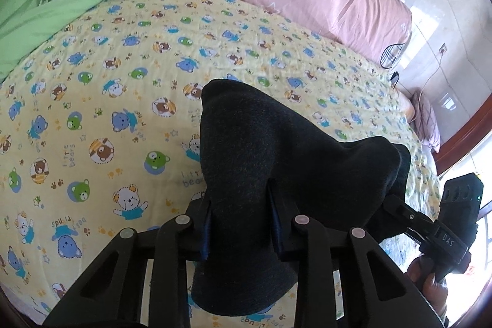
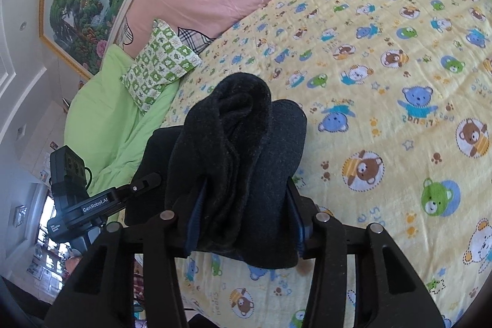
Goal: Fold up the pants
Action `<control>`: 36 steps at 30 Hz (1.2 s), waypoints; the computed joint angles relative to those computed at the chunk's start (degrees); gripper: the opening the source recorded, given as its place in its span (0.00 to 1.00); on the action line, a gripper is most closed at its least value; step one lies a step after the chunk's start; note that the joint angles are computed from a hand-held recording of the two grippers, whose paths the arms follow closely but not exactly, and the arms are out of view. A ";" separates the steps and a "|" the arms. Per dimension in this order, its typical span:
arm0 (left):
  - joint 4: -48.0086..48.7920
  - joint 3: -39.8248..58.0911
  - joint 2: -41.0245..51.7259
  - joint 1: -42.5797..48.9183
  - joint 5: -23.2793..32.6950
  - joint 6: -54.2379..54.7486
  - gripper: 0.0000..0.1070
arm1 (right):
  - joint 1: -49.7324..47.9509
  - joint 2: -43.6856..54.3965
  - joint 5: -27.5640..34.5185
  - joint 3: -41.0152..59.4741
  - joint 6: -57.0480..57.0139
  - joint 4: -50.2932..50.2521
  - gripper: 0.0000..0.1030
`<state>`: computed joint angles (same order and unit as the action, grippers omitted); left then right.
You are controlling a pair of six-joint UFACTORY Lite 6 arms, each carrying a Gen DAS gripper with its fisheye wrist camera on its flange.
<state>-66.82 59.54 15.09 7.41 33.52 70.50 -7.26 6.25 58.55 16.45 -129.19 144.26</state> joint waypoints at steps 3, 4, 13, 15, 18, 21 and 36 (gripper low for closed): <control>0.21 0.17 -0.99 0.52 0.11 -0.39 0.27 | 0.30 -1.02 -1.05 1.15 1.49 -1.17 0.46; 0.25 0.22 -1.37 0.83 0.06 -0.46 0.27 | 0.65 -0.94 -1.30 1.72 1.84 -1.33 0.46; 1.54 3.67 -0.72 6.51 1.15 -2.04 0.27 | 7.31 1.95 -6.41 11.15 3.61 -0.27 0.46; 1.95 4.81 -0.42 7.95 1.15 -2.45 0.27 | 9.12 3.33 -8.11 14.50 3.90 -0.32 0.45; 2.38 6.71 0.62 9.90 1.13 -2.98 0.27 | 11.01 5.89 -10.04 19.66 5.12 -1.34 0.45; 3.34 9.79 2.92 11.40 1.16 -4.14 0.27 | 12.44 8.86 -12.12 25.12 6.56 -2.67 0.45; 8.89 27.74 17.02 13.22 -1.54 -11.94 0.27 | 15.79 27.59 -21.23 54.93 18.75 -13.30 0.45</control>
